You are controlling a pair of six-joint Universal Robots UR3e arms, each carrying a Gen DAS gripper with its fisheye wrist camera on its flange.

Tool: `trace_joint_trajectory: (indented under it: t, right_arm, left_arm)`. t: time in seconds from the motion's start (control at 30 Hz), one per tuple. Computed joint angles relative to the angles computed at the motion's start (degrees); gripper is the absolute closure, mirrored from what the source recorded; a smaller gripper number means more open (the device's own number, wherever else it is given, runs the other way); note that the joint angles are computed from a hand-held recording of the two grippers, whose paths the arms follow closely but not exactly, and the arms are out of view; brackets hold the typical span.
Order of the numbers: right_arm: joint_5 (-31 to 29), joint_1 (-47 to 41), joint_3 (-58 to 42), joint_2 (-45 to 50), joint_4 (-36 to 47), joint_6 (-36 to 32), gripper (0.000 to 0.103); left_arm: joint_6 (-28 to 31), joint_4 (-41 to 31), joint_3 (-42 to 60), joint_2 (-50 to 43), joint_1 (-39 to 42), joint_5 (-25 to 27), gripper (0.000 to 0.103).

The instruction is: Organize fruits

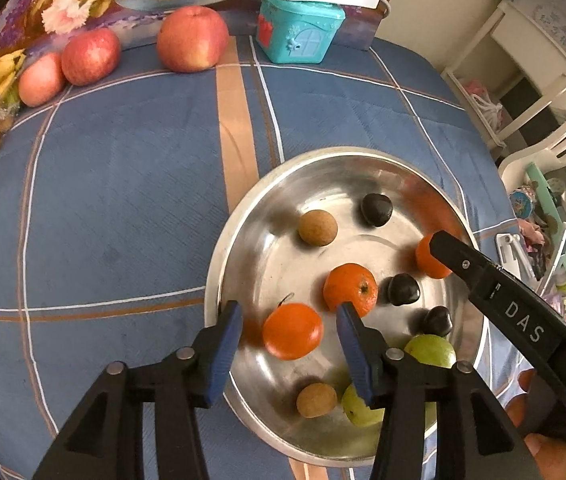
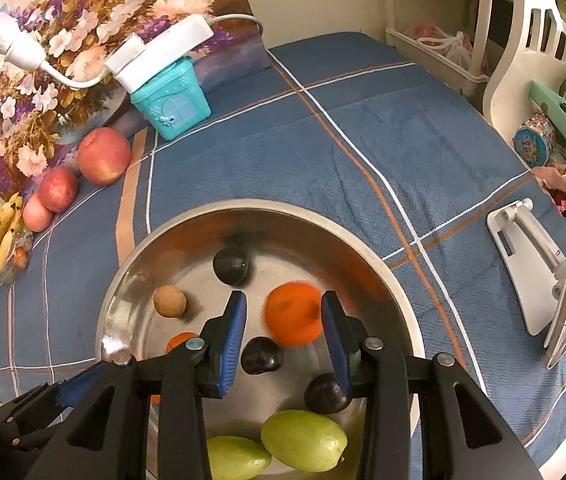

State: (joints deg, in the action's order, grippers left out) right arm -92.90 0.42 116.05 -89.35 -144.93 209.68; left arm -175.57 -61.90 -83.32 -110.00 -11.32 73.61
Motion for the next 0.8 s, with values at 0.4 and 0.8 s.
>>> trace_joint_trajectory:
  t: [0.4,0.8]
  right_arm:
    - [-3.22,5.41,-2.03,-2.69,5.18,1.01,0.055]
    - [-7.7,14.55,-4.39,-0.38,6.24,3.22,0.016]
  left_arm:
    - [-0.36,-1.1,-6.63,7.74,6.59,-1.24,0.029]
    - [-1.77,11.93,-22.07,16.94,17.11,2.5,0.0]
